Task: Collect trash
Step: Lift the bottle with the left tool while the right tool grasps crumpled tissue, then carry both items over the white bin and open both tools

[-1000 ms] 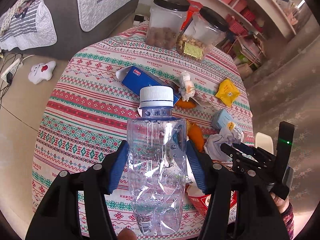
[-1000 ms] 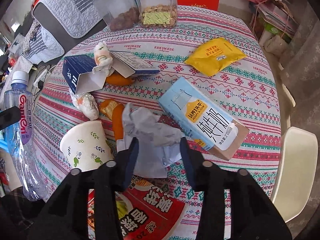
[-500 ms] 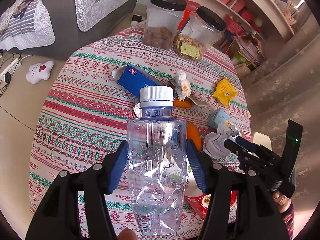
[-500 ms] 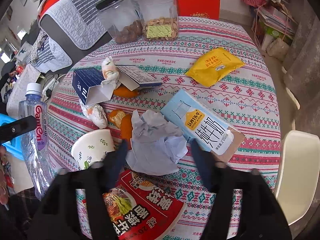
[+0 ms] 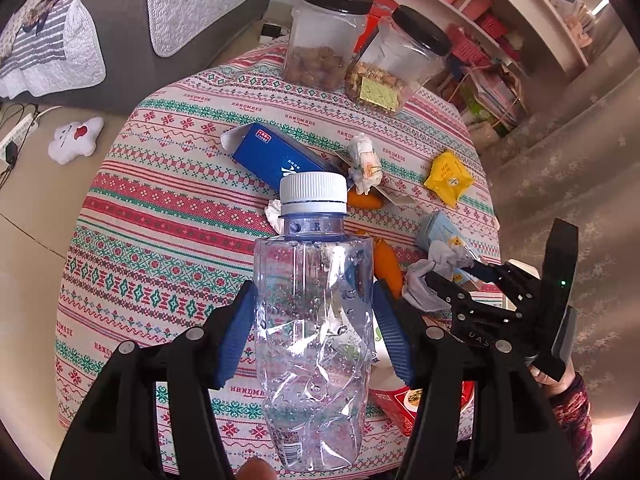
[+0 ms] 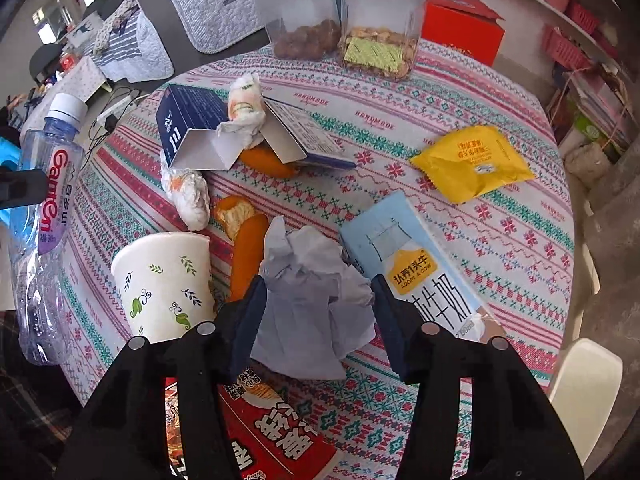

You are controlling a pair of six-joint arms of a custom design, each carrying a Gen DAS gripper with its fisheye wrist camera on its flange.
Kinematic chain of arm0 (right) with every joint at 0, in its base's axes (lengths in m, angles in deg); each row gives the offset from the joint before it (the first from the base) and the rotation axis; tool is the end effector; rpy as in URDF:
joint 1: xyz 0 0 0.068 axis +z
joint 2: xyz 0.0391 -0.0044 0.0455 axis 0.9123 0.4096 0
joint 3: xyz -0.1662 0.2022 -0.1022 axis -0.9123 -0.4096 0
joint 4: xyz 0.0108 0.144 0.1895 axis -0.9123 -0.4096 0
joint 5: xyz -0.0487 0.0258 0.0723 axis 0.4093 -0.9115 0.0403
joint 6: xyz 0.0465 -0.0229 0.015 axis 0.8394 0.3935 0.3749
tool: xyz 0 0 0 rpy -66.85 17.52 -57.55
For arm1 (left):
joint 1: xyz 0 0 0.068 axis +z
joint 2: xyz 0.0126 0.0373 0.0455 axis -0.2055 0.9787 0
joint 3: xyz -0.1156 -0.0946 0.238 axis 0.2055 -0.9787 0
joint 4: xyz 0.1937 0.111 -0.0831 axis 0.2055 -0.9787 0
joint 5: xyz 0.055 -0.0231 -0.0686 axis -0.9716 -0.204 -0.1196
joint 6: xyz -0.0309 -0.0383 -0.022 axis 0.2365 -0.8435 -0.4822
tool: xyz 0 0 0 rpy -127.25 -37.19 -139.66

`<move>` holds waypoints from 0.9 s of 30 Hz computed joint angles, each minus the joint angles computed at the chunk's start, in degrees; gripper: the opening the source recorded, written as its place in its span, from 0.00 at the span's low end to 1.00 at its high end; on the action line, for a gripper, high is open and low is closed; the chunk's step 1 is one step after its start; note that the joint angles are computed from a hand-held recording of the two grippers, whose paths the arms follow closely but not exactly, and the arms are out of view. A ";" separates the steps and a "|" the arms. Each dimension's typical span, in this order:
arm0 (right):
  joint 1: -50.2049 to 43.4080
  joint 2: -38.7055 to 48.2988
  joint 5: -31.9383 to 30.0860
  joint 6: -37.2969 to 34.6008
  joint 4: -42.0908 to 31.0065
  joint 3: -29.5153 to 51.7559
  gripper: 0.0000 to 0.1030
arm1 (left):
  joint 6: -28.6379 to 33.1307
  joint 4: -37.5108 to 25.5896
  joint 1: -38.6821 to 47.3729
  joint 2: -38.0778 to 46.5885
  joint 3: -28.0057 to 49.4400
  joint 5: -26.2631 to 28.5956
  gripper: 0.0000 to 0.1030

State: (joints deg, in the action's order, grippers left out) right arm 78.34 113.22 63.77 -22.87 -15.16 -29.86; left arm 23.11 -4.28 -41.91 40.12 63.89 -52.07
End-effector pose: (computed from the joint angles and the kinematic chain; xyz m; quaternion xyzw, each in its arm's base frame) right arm 0.2783 0.0645 0.2106 -0.1262 0.9692 0.0557 0.2039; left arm 0.2988 -0.1792 0.2927 0.0319 0.9704 -0.1766 0.1616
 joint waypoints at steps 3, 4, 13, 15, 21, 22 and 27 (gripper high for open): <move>-0.42 -0.36 -1.48 1.13 0.55 0.09 0.48 | 0.03 -0.02 -0.17 0.19 0.04 -0.07 0.57; -0.54 -0.56 -2.48 1.50 0.46 0.25 0.47 | 0.03 0.01 -0.29 0.18 0.05 -0.20 0.57; 2.16 -6.35 0.15 6.73 1.07 1.79 0.46 | -1.56 2.18 -0.65 -0.89 -0.50 -1.48 0.57; 2.37 -7.94 0.81 7.72 1.07 2.51 0.46 | -1.77 2.86 -1.03 -1.25 -0.54 -2.08 0.57; 2.34 -12.85 3.50 11.13 1.40 3.48 0.47 | -2.62 6.20 -3.18 -2.64 -0.49 -4.12 0.57; 2.25 -13.82 4.29 11.39 1.51 3.37 0.47 | -2.82 6.98 -3.68 -2.89 -0.52 -4.53 0.57; 0.66 -18.84 8.40 12.74 1.51 2.32 0.47 | -4.11 13.33 -6.43 -4.65 -1.83 -6.66 0.57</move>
